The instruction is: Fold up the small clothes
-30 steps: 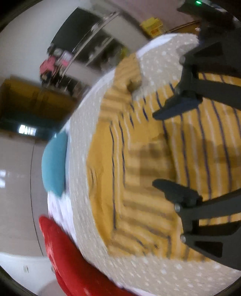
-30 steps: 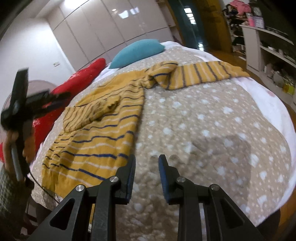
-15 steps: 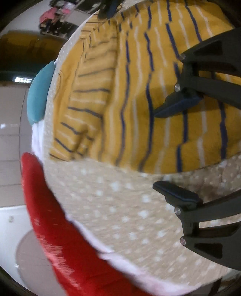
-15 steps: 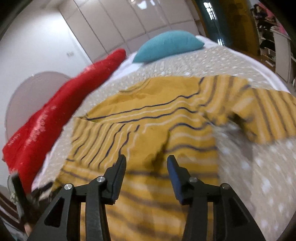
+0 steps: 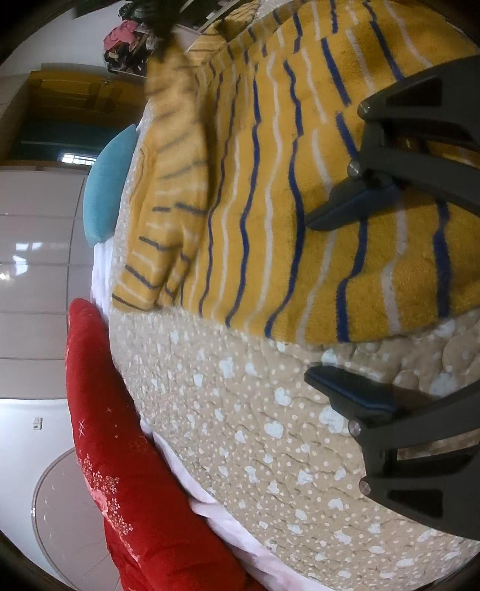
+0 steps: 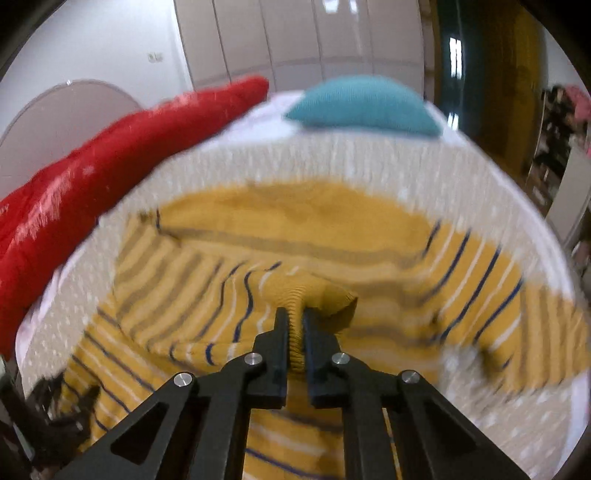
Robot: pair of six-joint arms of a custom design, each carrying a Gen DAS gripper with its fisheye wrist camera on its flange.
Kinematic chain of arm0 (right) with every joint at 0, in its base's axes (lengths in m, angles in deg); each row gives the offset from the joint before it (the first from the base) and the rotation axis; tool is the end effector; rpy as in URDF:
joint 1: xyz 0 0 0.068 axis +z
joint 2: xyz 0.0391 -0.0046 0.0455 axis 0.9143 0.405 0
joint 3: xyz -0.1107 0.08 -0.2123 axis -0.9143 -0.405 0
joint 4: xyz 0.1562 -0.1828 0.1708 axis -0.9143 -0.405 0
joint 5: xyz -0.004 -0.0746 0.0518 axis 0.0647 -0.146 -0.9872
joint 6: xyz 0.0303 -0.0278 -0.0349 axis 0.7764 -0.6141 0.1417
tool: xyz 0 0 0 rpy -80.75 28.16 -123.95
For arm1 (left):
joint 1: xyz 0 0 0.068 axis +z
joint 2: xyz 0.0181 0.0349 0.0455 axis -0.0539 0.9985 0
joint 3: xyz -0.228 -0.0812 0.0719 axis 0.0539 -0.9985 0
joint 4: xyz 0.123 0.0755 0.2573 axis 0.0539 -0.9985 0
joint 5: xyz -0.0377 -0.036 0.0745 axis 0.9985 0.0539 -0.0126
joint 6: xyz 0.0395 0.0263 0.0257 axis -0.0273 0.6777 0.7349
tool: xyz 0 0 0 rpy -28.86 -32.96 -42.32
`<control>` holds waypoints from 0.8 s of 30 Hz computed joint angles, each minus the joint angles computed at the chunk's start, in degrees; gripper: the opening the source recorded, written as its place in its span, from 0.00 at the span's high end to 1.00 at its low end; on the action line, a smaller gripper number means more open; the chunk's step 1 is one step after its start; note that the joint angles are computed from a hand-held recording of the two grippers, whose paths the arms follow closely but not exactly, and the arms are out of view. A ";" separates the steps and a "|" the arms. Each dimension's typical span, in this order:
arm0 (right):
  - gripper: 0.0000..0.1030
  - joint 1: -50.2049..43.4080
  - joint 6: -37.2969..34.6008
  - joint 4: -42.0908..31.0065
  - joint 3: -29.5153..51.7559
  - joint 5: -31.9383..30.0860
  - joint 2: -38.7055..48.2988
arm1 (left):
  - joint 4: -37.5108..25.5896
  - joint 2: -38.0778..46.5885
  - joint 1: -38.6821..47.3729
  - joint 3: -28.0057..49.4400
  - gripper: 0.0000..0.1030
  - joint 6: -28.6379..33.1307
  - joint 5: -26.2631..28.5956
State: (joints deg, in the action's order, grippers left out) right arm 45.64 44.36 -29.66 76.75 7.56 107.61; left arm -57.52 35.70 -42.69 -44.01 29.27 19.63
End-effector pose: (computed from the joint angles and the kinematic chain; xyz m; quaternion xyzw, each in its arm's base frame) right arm 0.1972 -0.0607 0.2347 0.0043 0.9312 0.0626 0.3592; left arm 0.1790 -0.1301 0.1491 0.0440 0.9163 -0.0305 0.3968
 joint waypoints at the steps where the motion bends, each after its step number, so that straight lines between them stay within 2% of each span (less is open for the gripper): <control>1: 0.92 0.20 0.63 0.90 1.72 0.87 1.43 | -0.35 -0.39 -0.70 -0.23 0.27 -0.60 -0.56; 5: 0.92 -2.11 2.76 5.53 7.93 3.96 12.00 | 0.32 -0.35 -0.66 -0.58 0.27 -0.58 -0.60; 10: 0.88 -5.11 2.95 10.02 9.02 11.34 25.16 | 0.14 -0.77 -1.02 -0.74 0.27 -0.97 -0.86; 11: 0.84 -6.12 3.27 11.04 8.24 11.56 25.19 | 0.11 -0.94 -1.11 -0.83 0.27 -1.07 -0.89; 13: 0.84 -8.38 2.89 12.02 6.38 11.04 22.72 | 0.07 -1.26 -1.29 -0.98 0.27 -1.35 -0.96; 16: 0.81 -15.38 -1.28 8.47 5.67 4.99 17.84 | -0.04 -1.29 -1.43 -0.97 0.27 -1.51 -1.09; 18: 0.75 -22.54 -6.35 4.52 5.93 -0.35 14.36 | -0.03 -1.36 -1.42 -1.00 0.27 -1.48 -1.11; 20: 0.57 -30.07 -11.04 1.07 7.31 -4.86 13.30 | -0.08 -1.39 -1.41 -1.01 0.27 -1.47 -1.12; 22: 0.52 -38.68 -15.14 -1.84 9.53 -8.71 15.12 | 0.01 -1.38 -1.26 -1.04 0.27 -1.35 -0.98; 24: 0.52 -47.06 -17.94 -3.81 13.48 -12.00 21.56 | -0.03 -1.30 -1.18 -1.00 0.27 -1.22 -0.94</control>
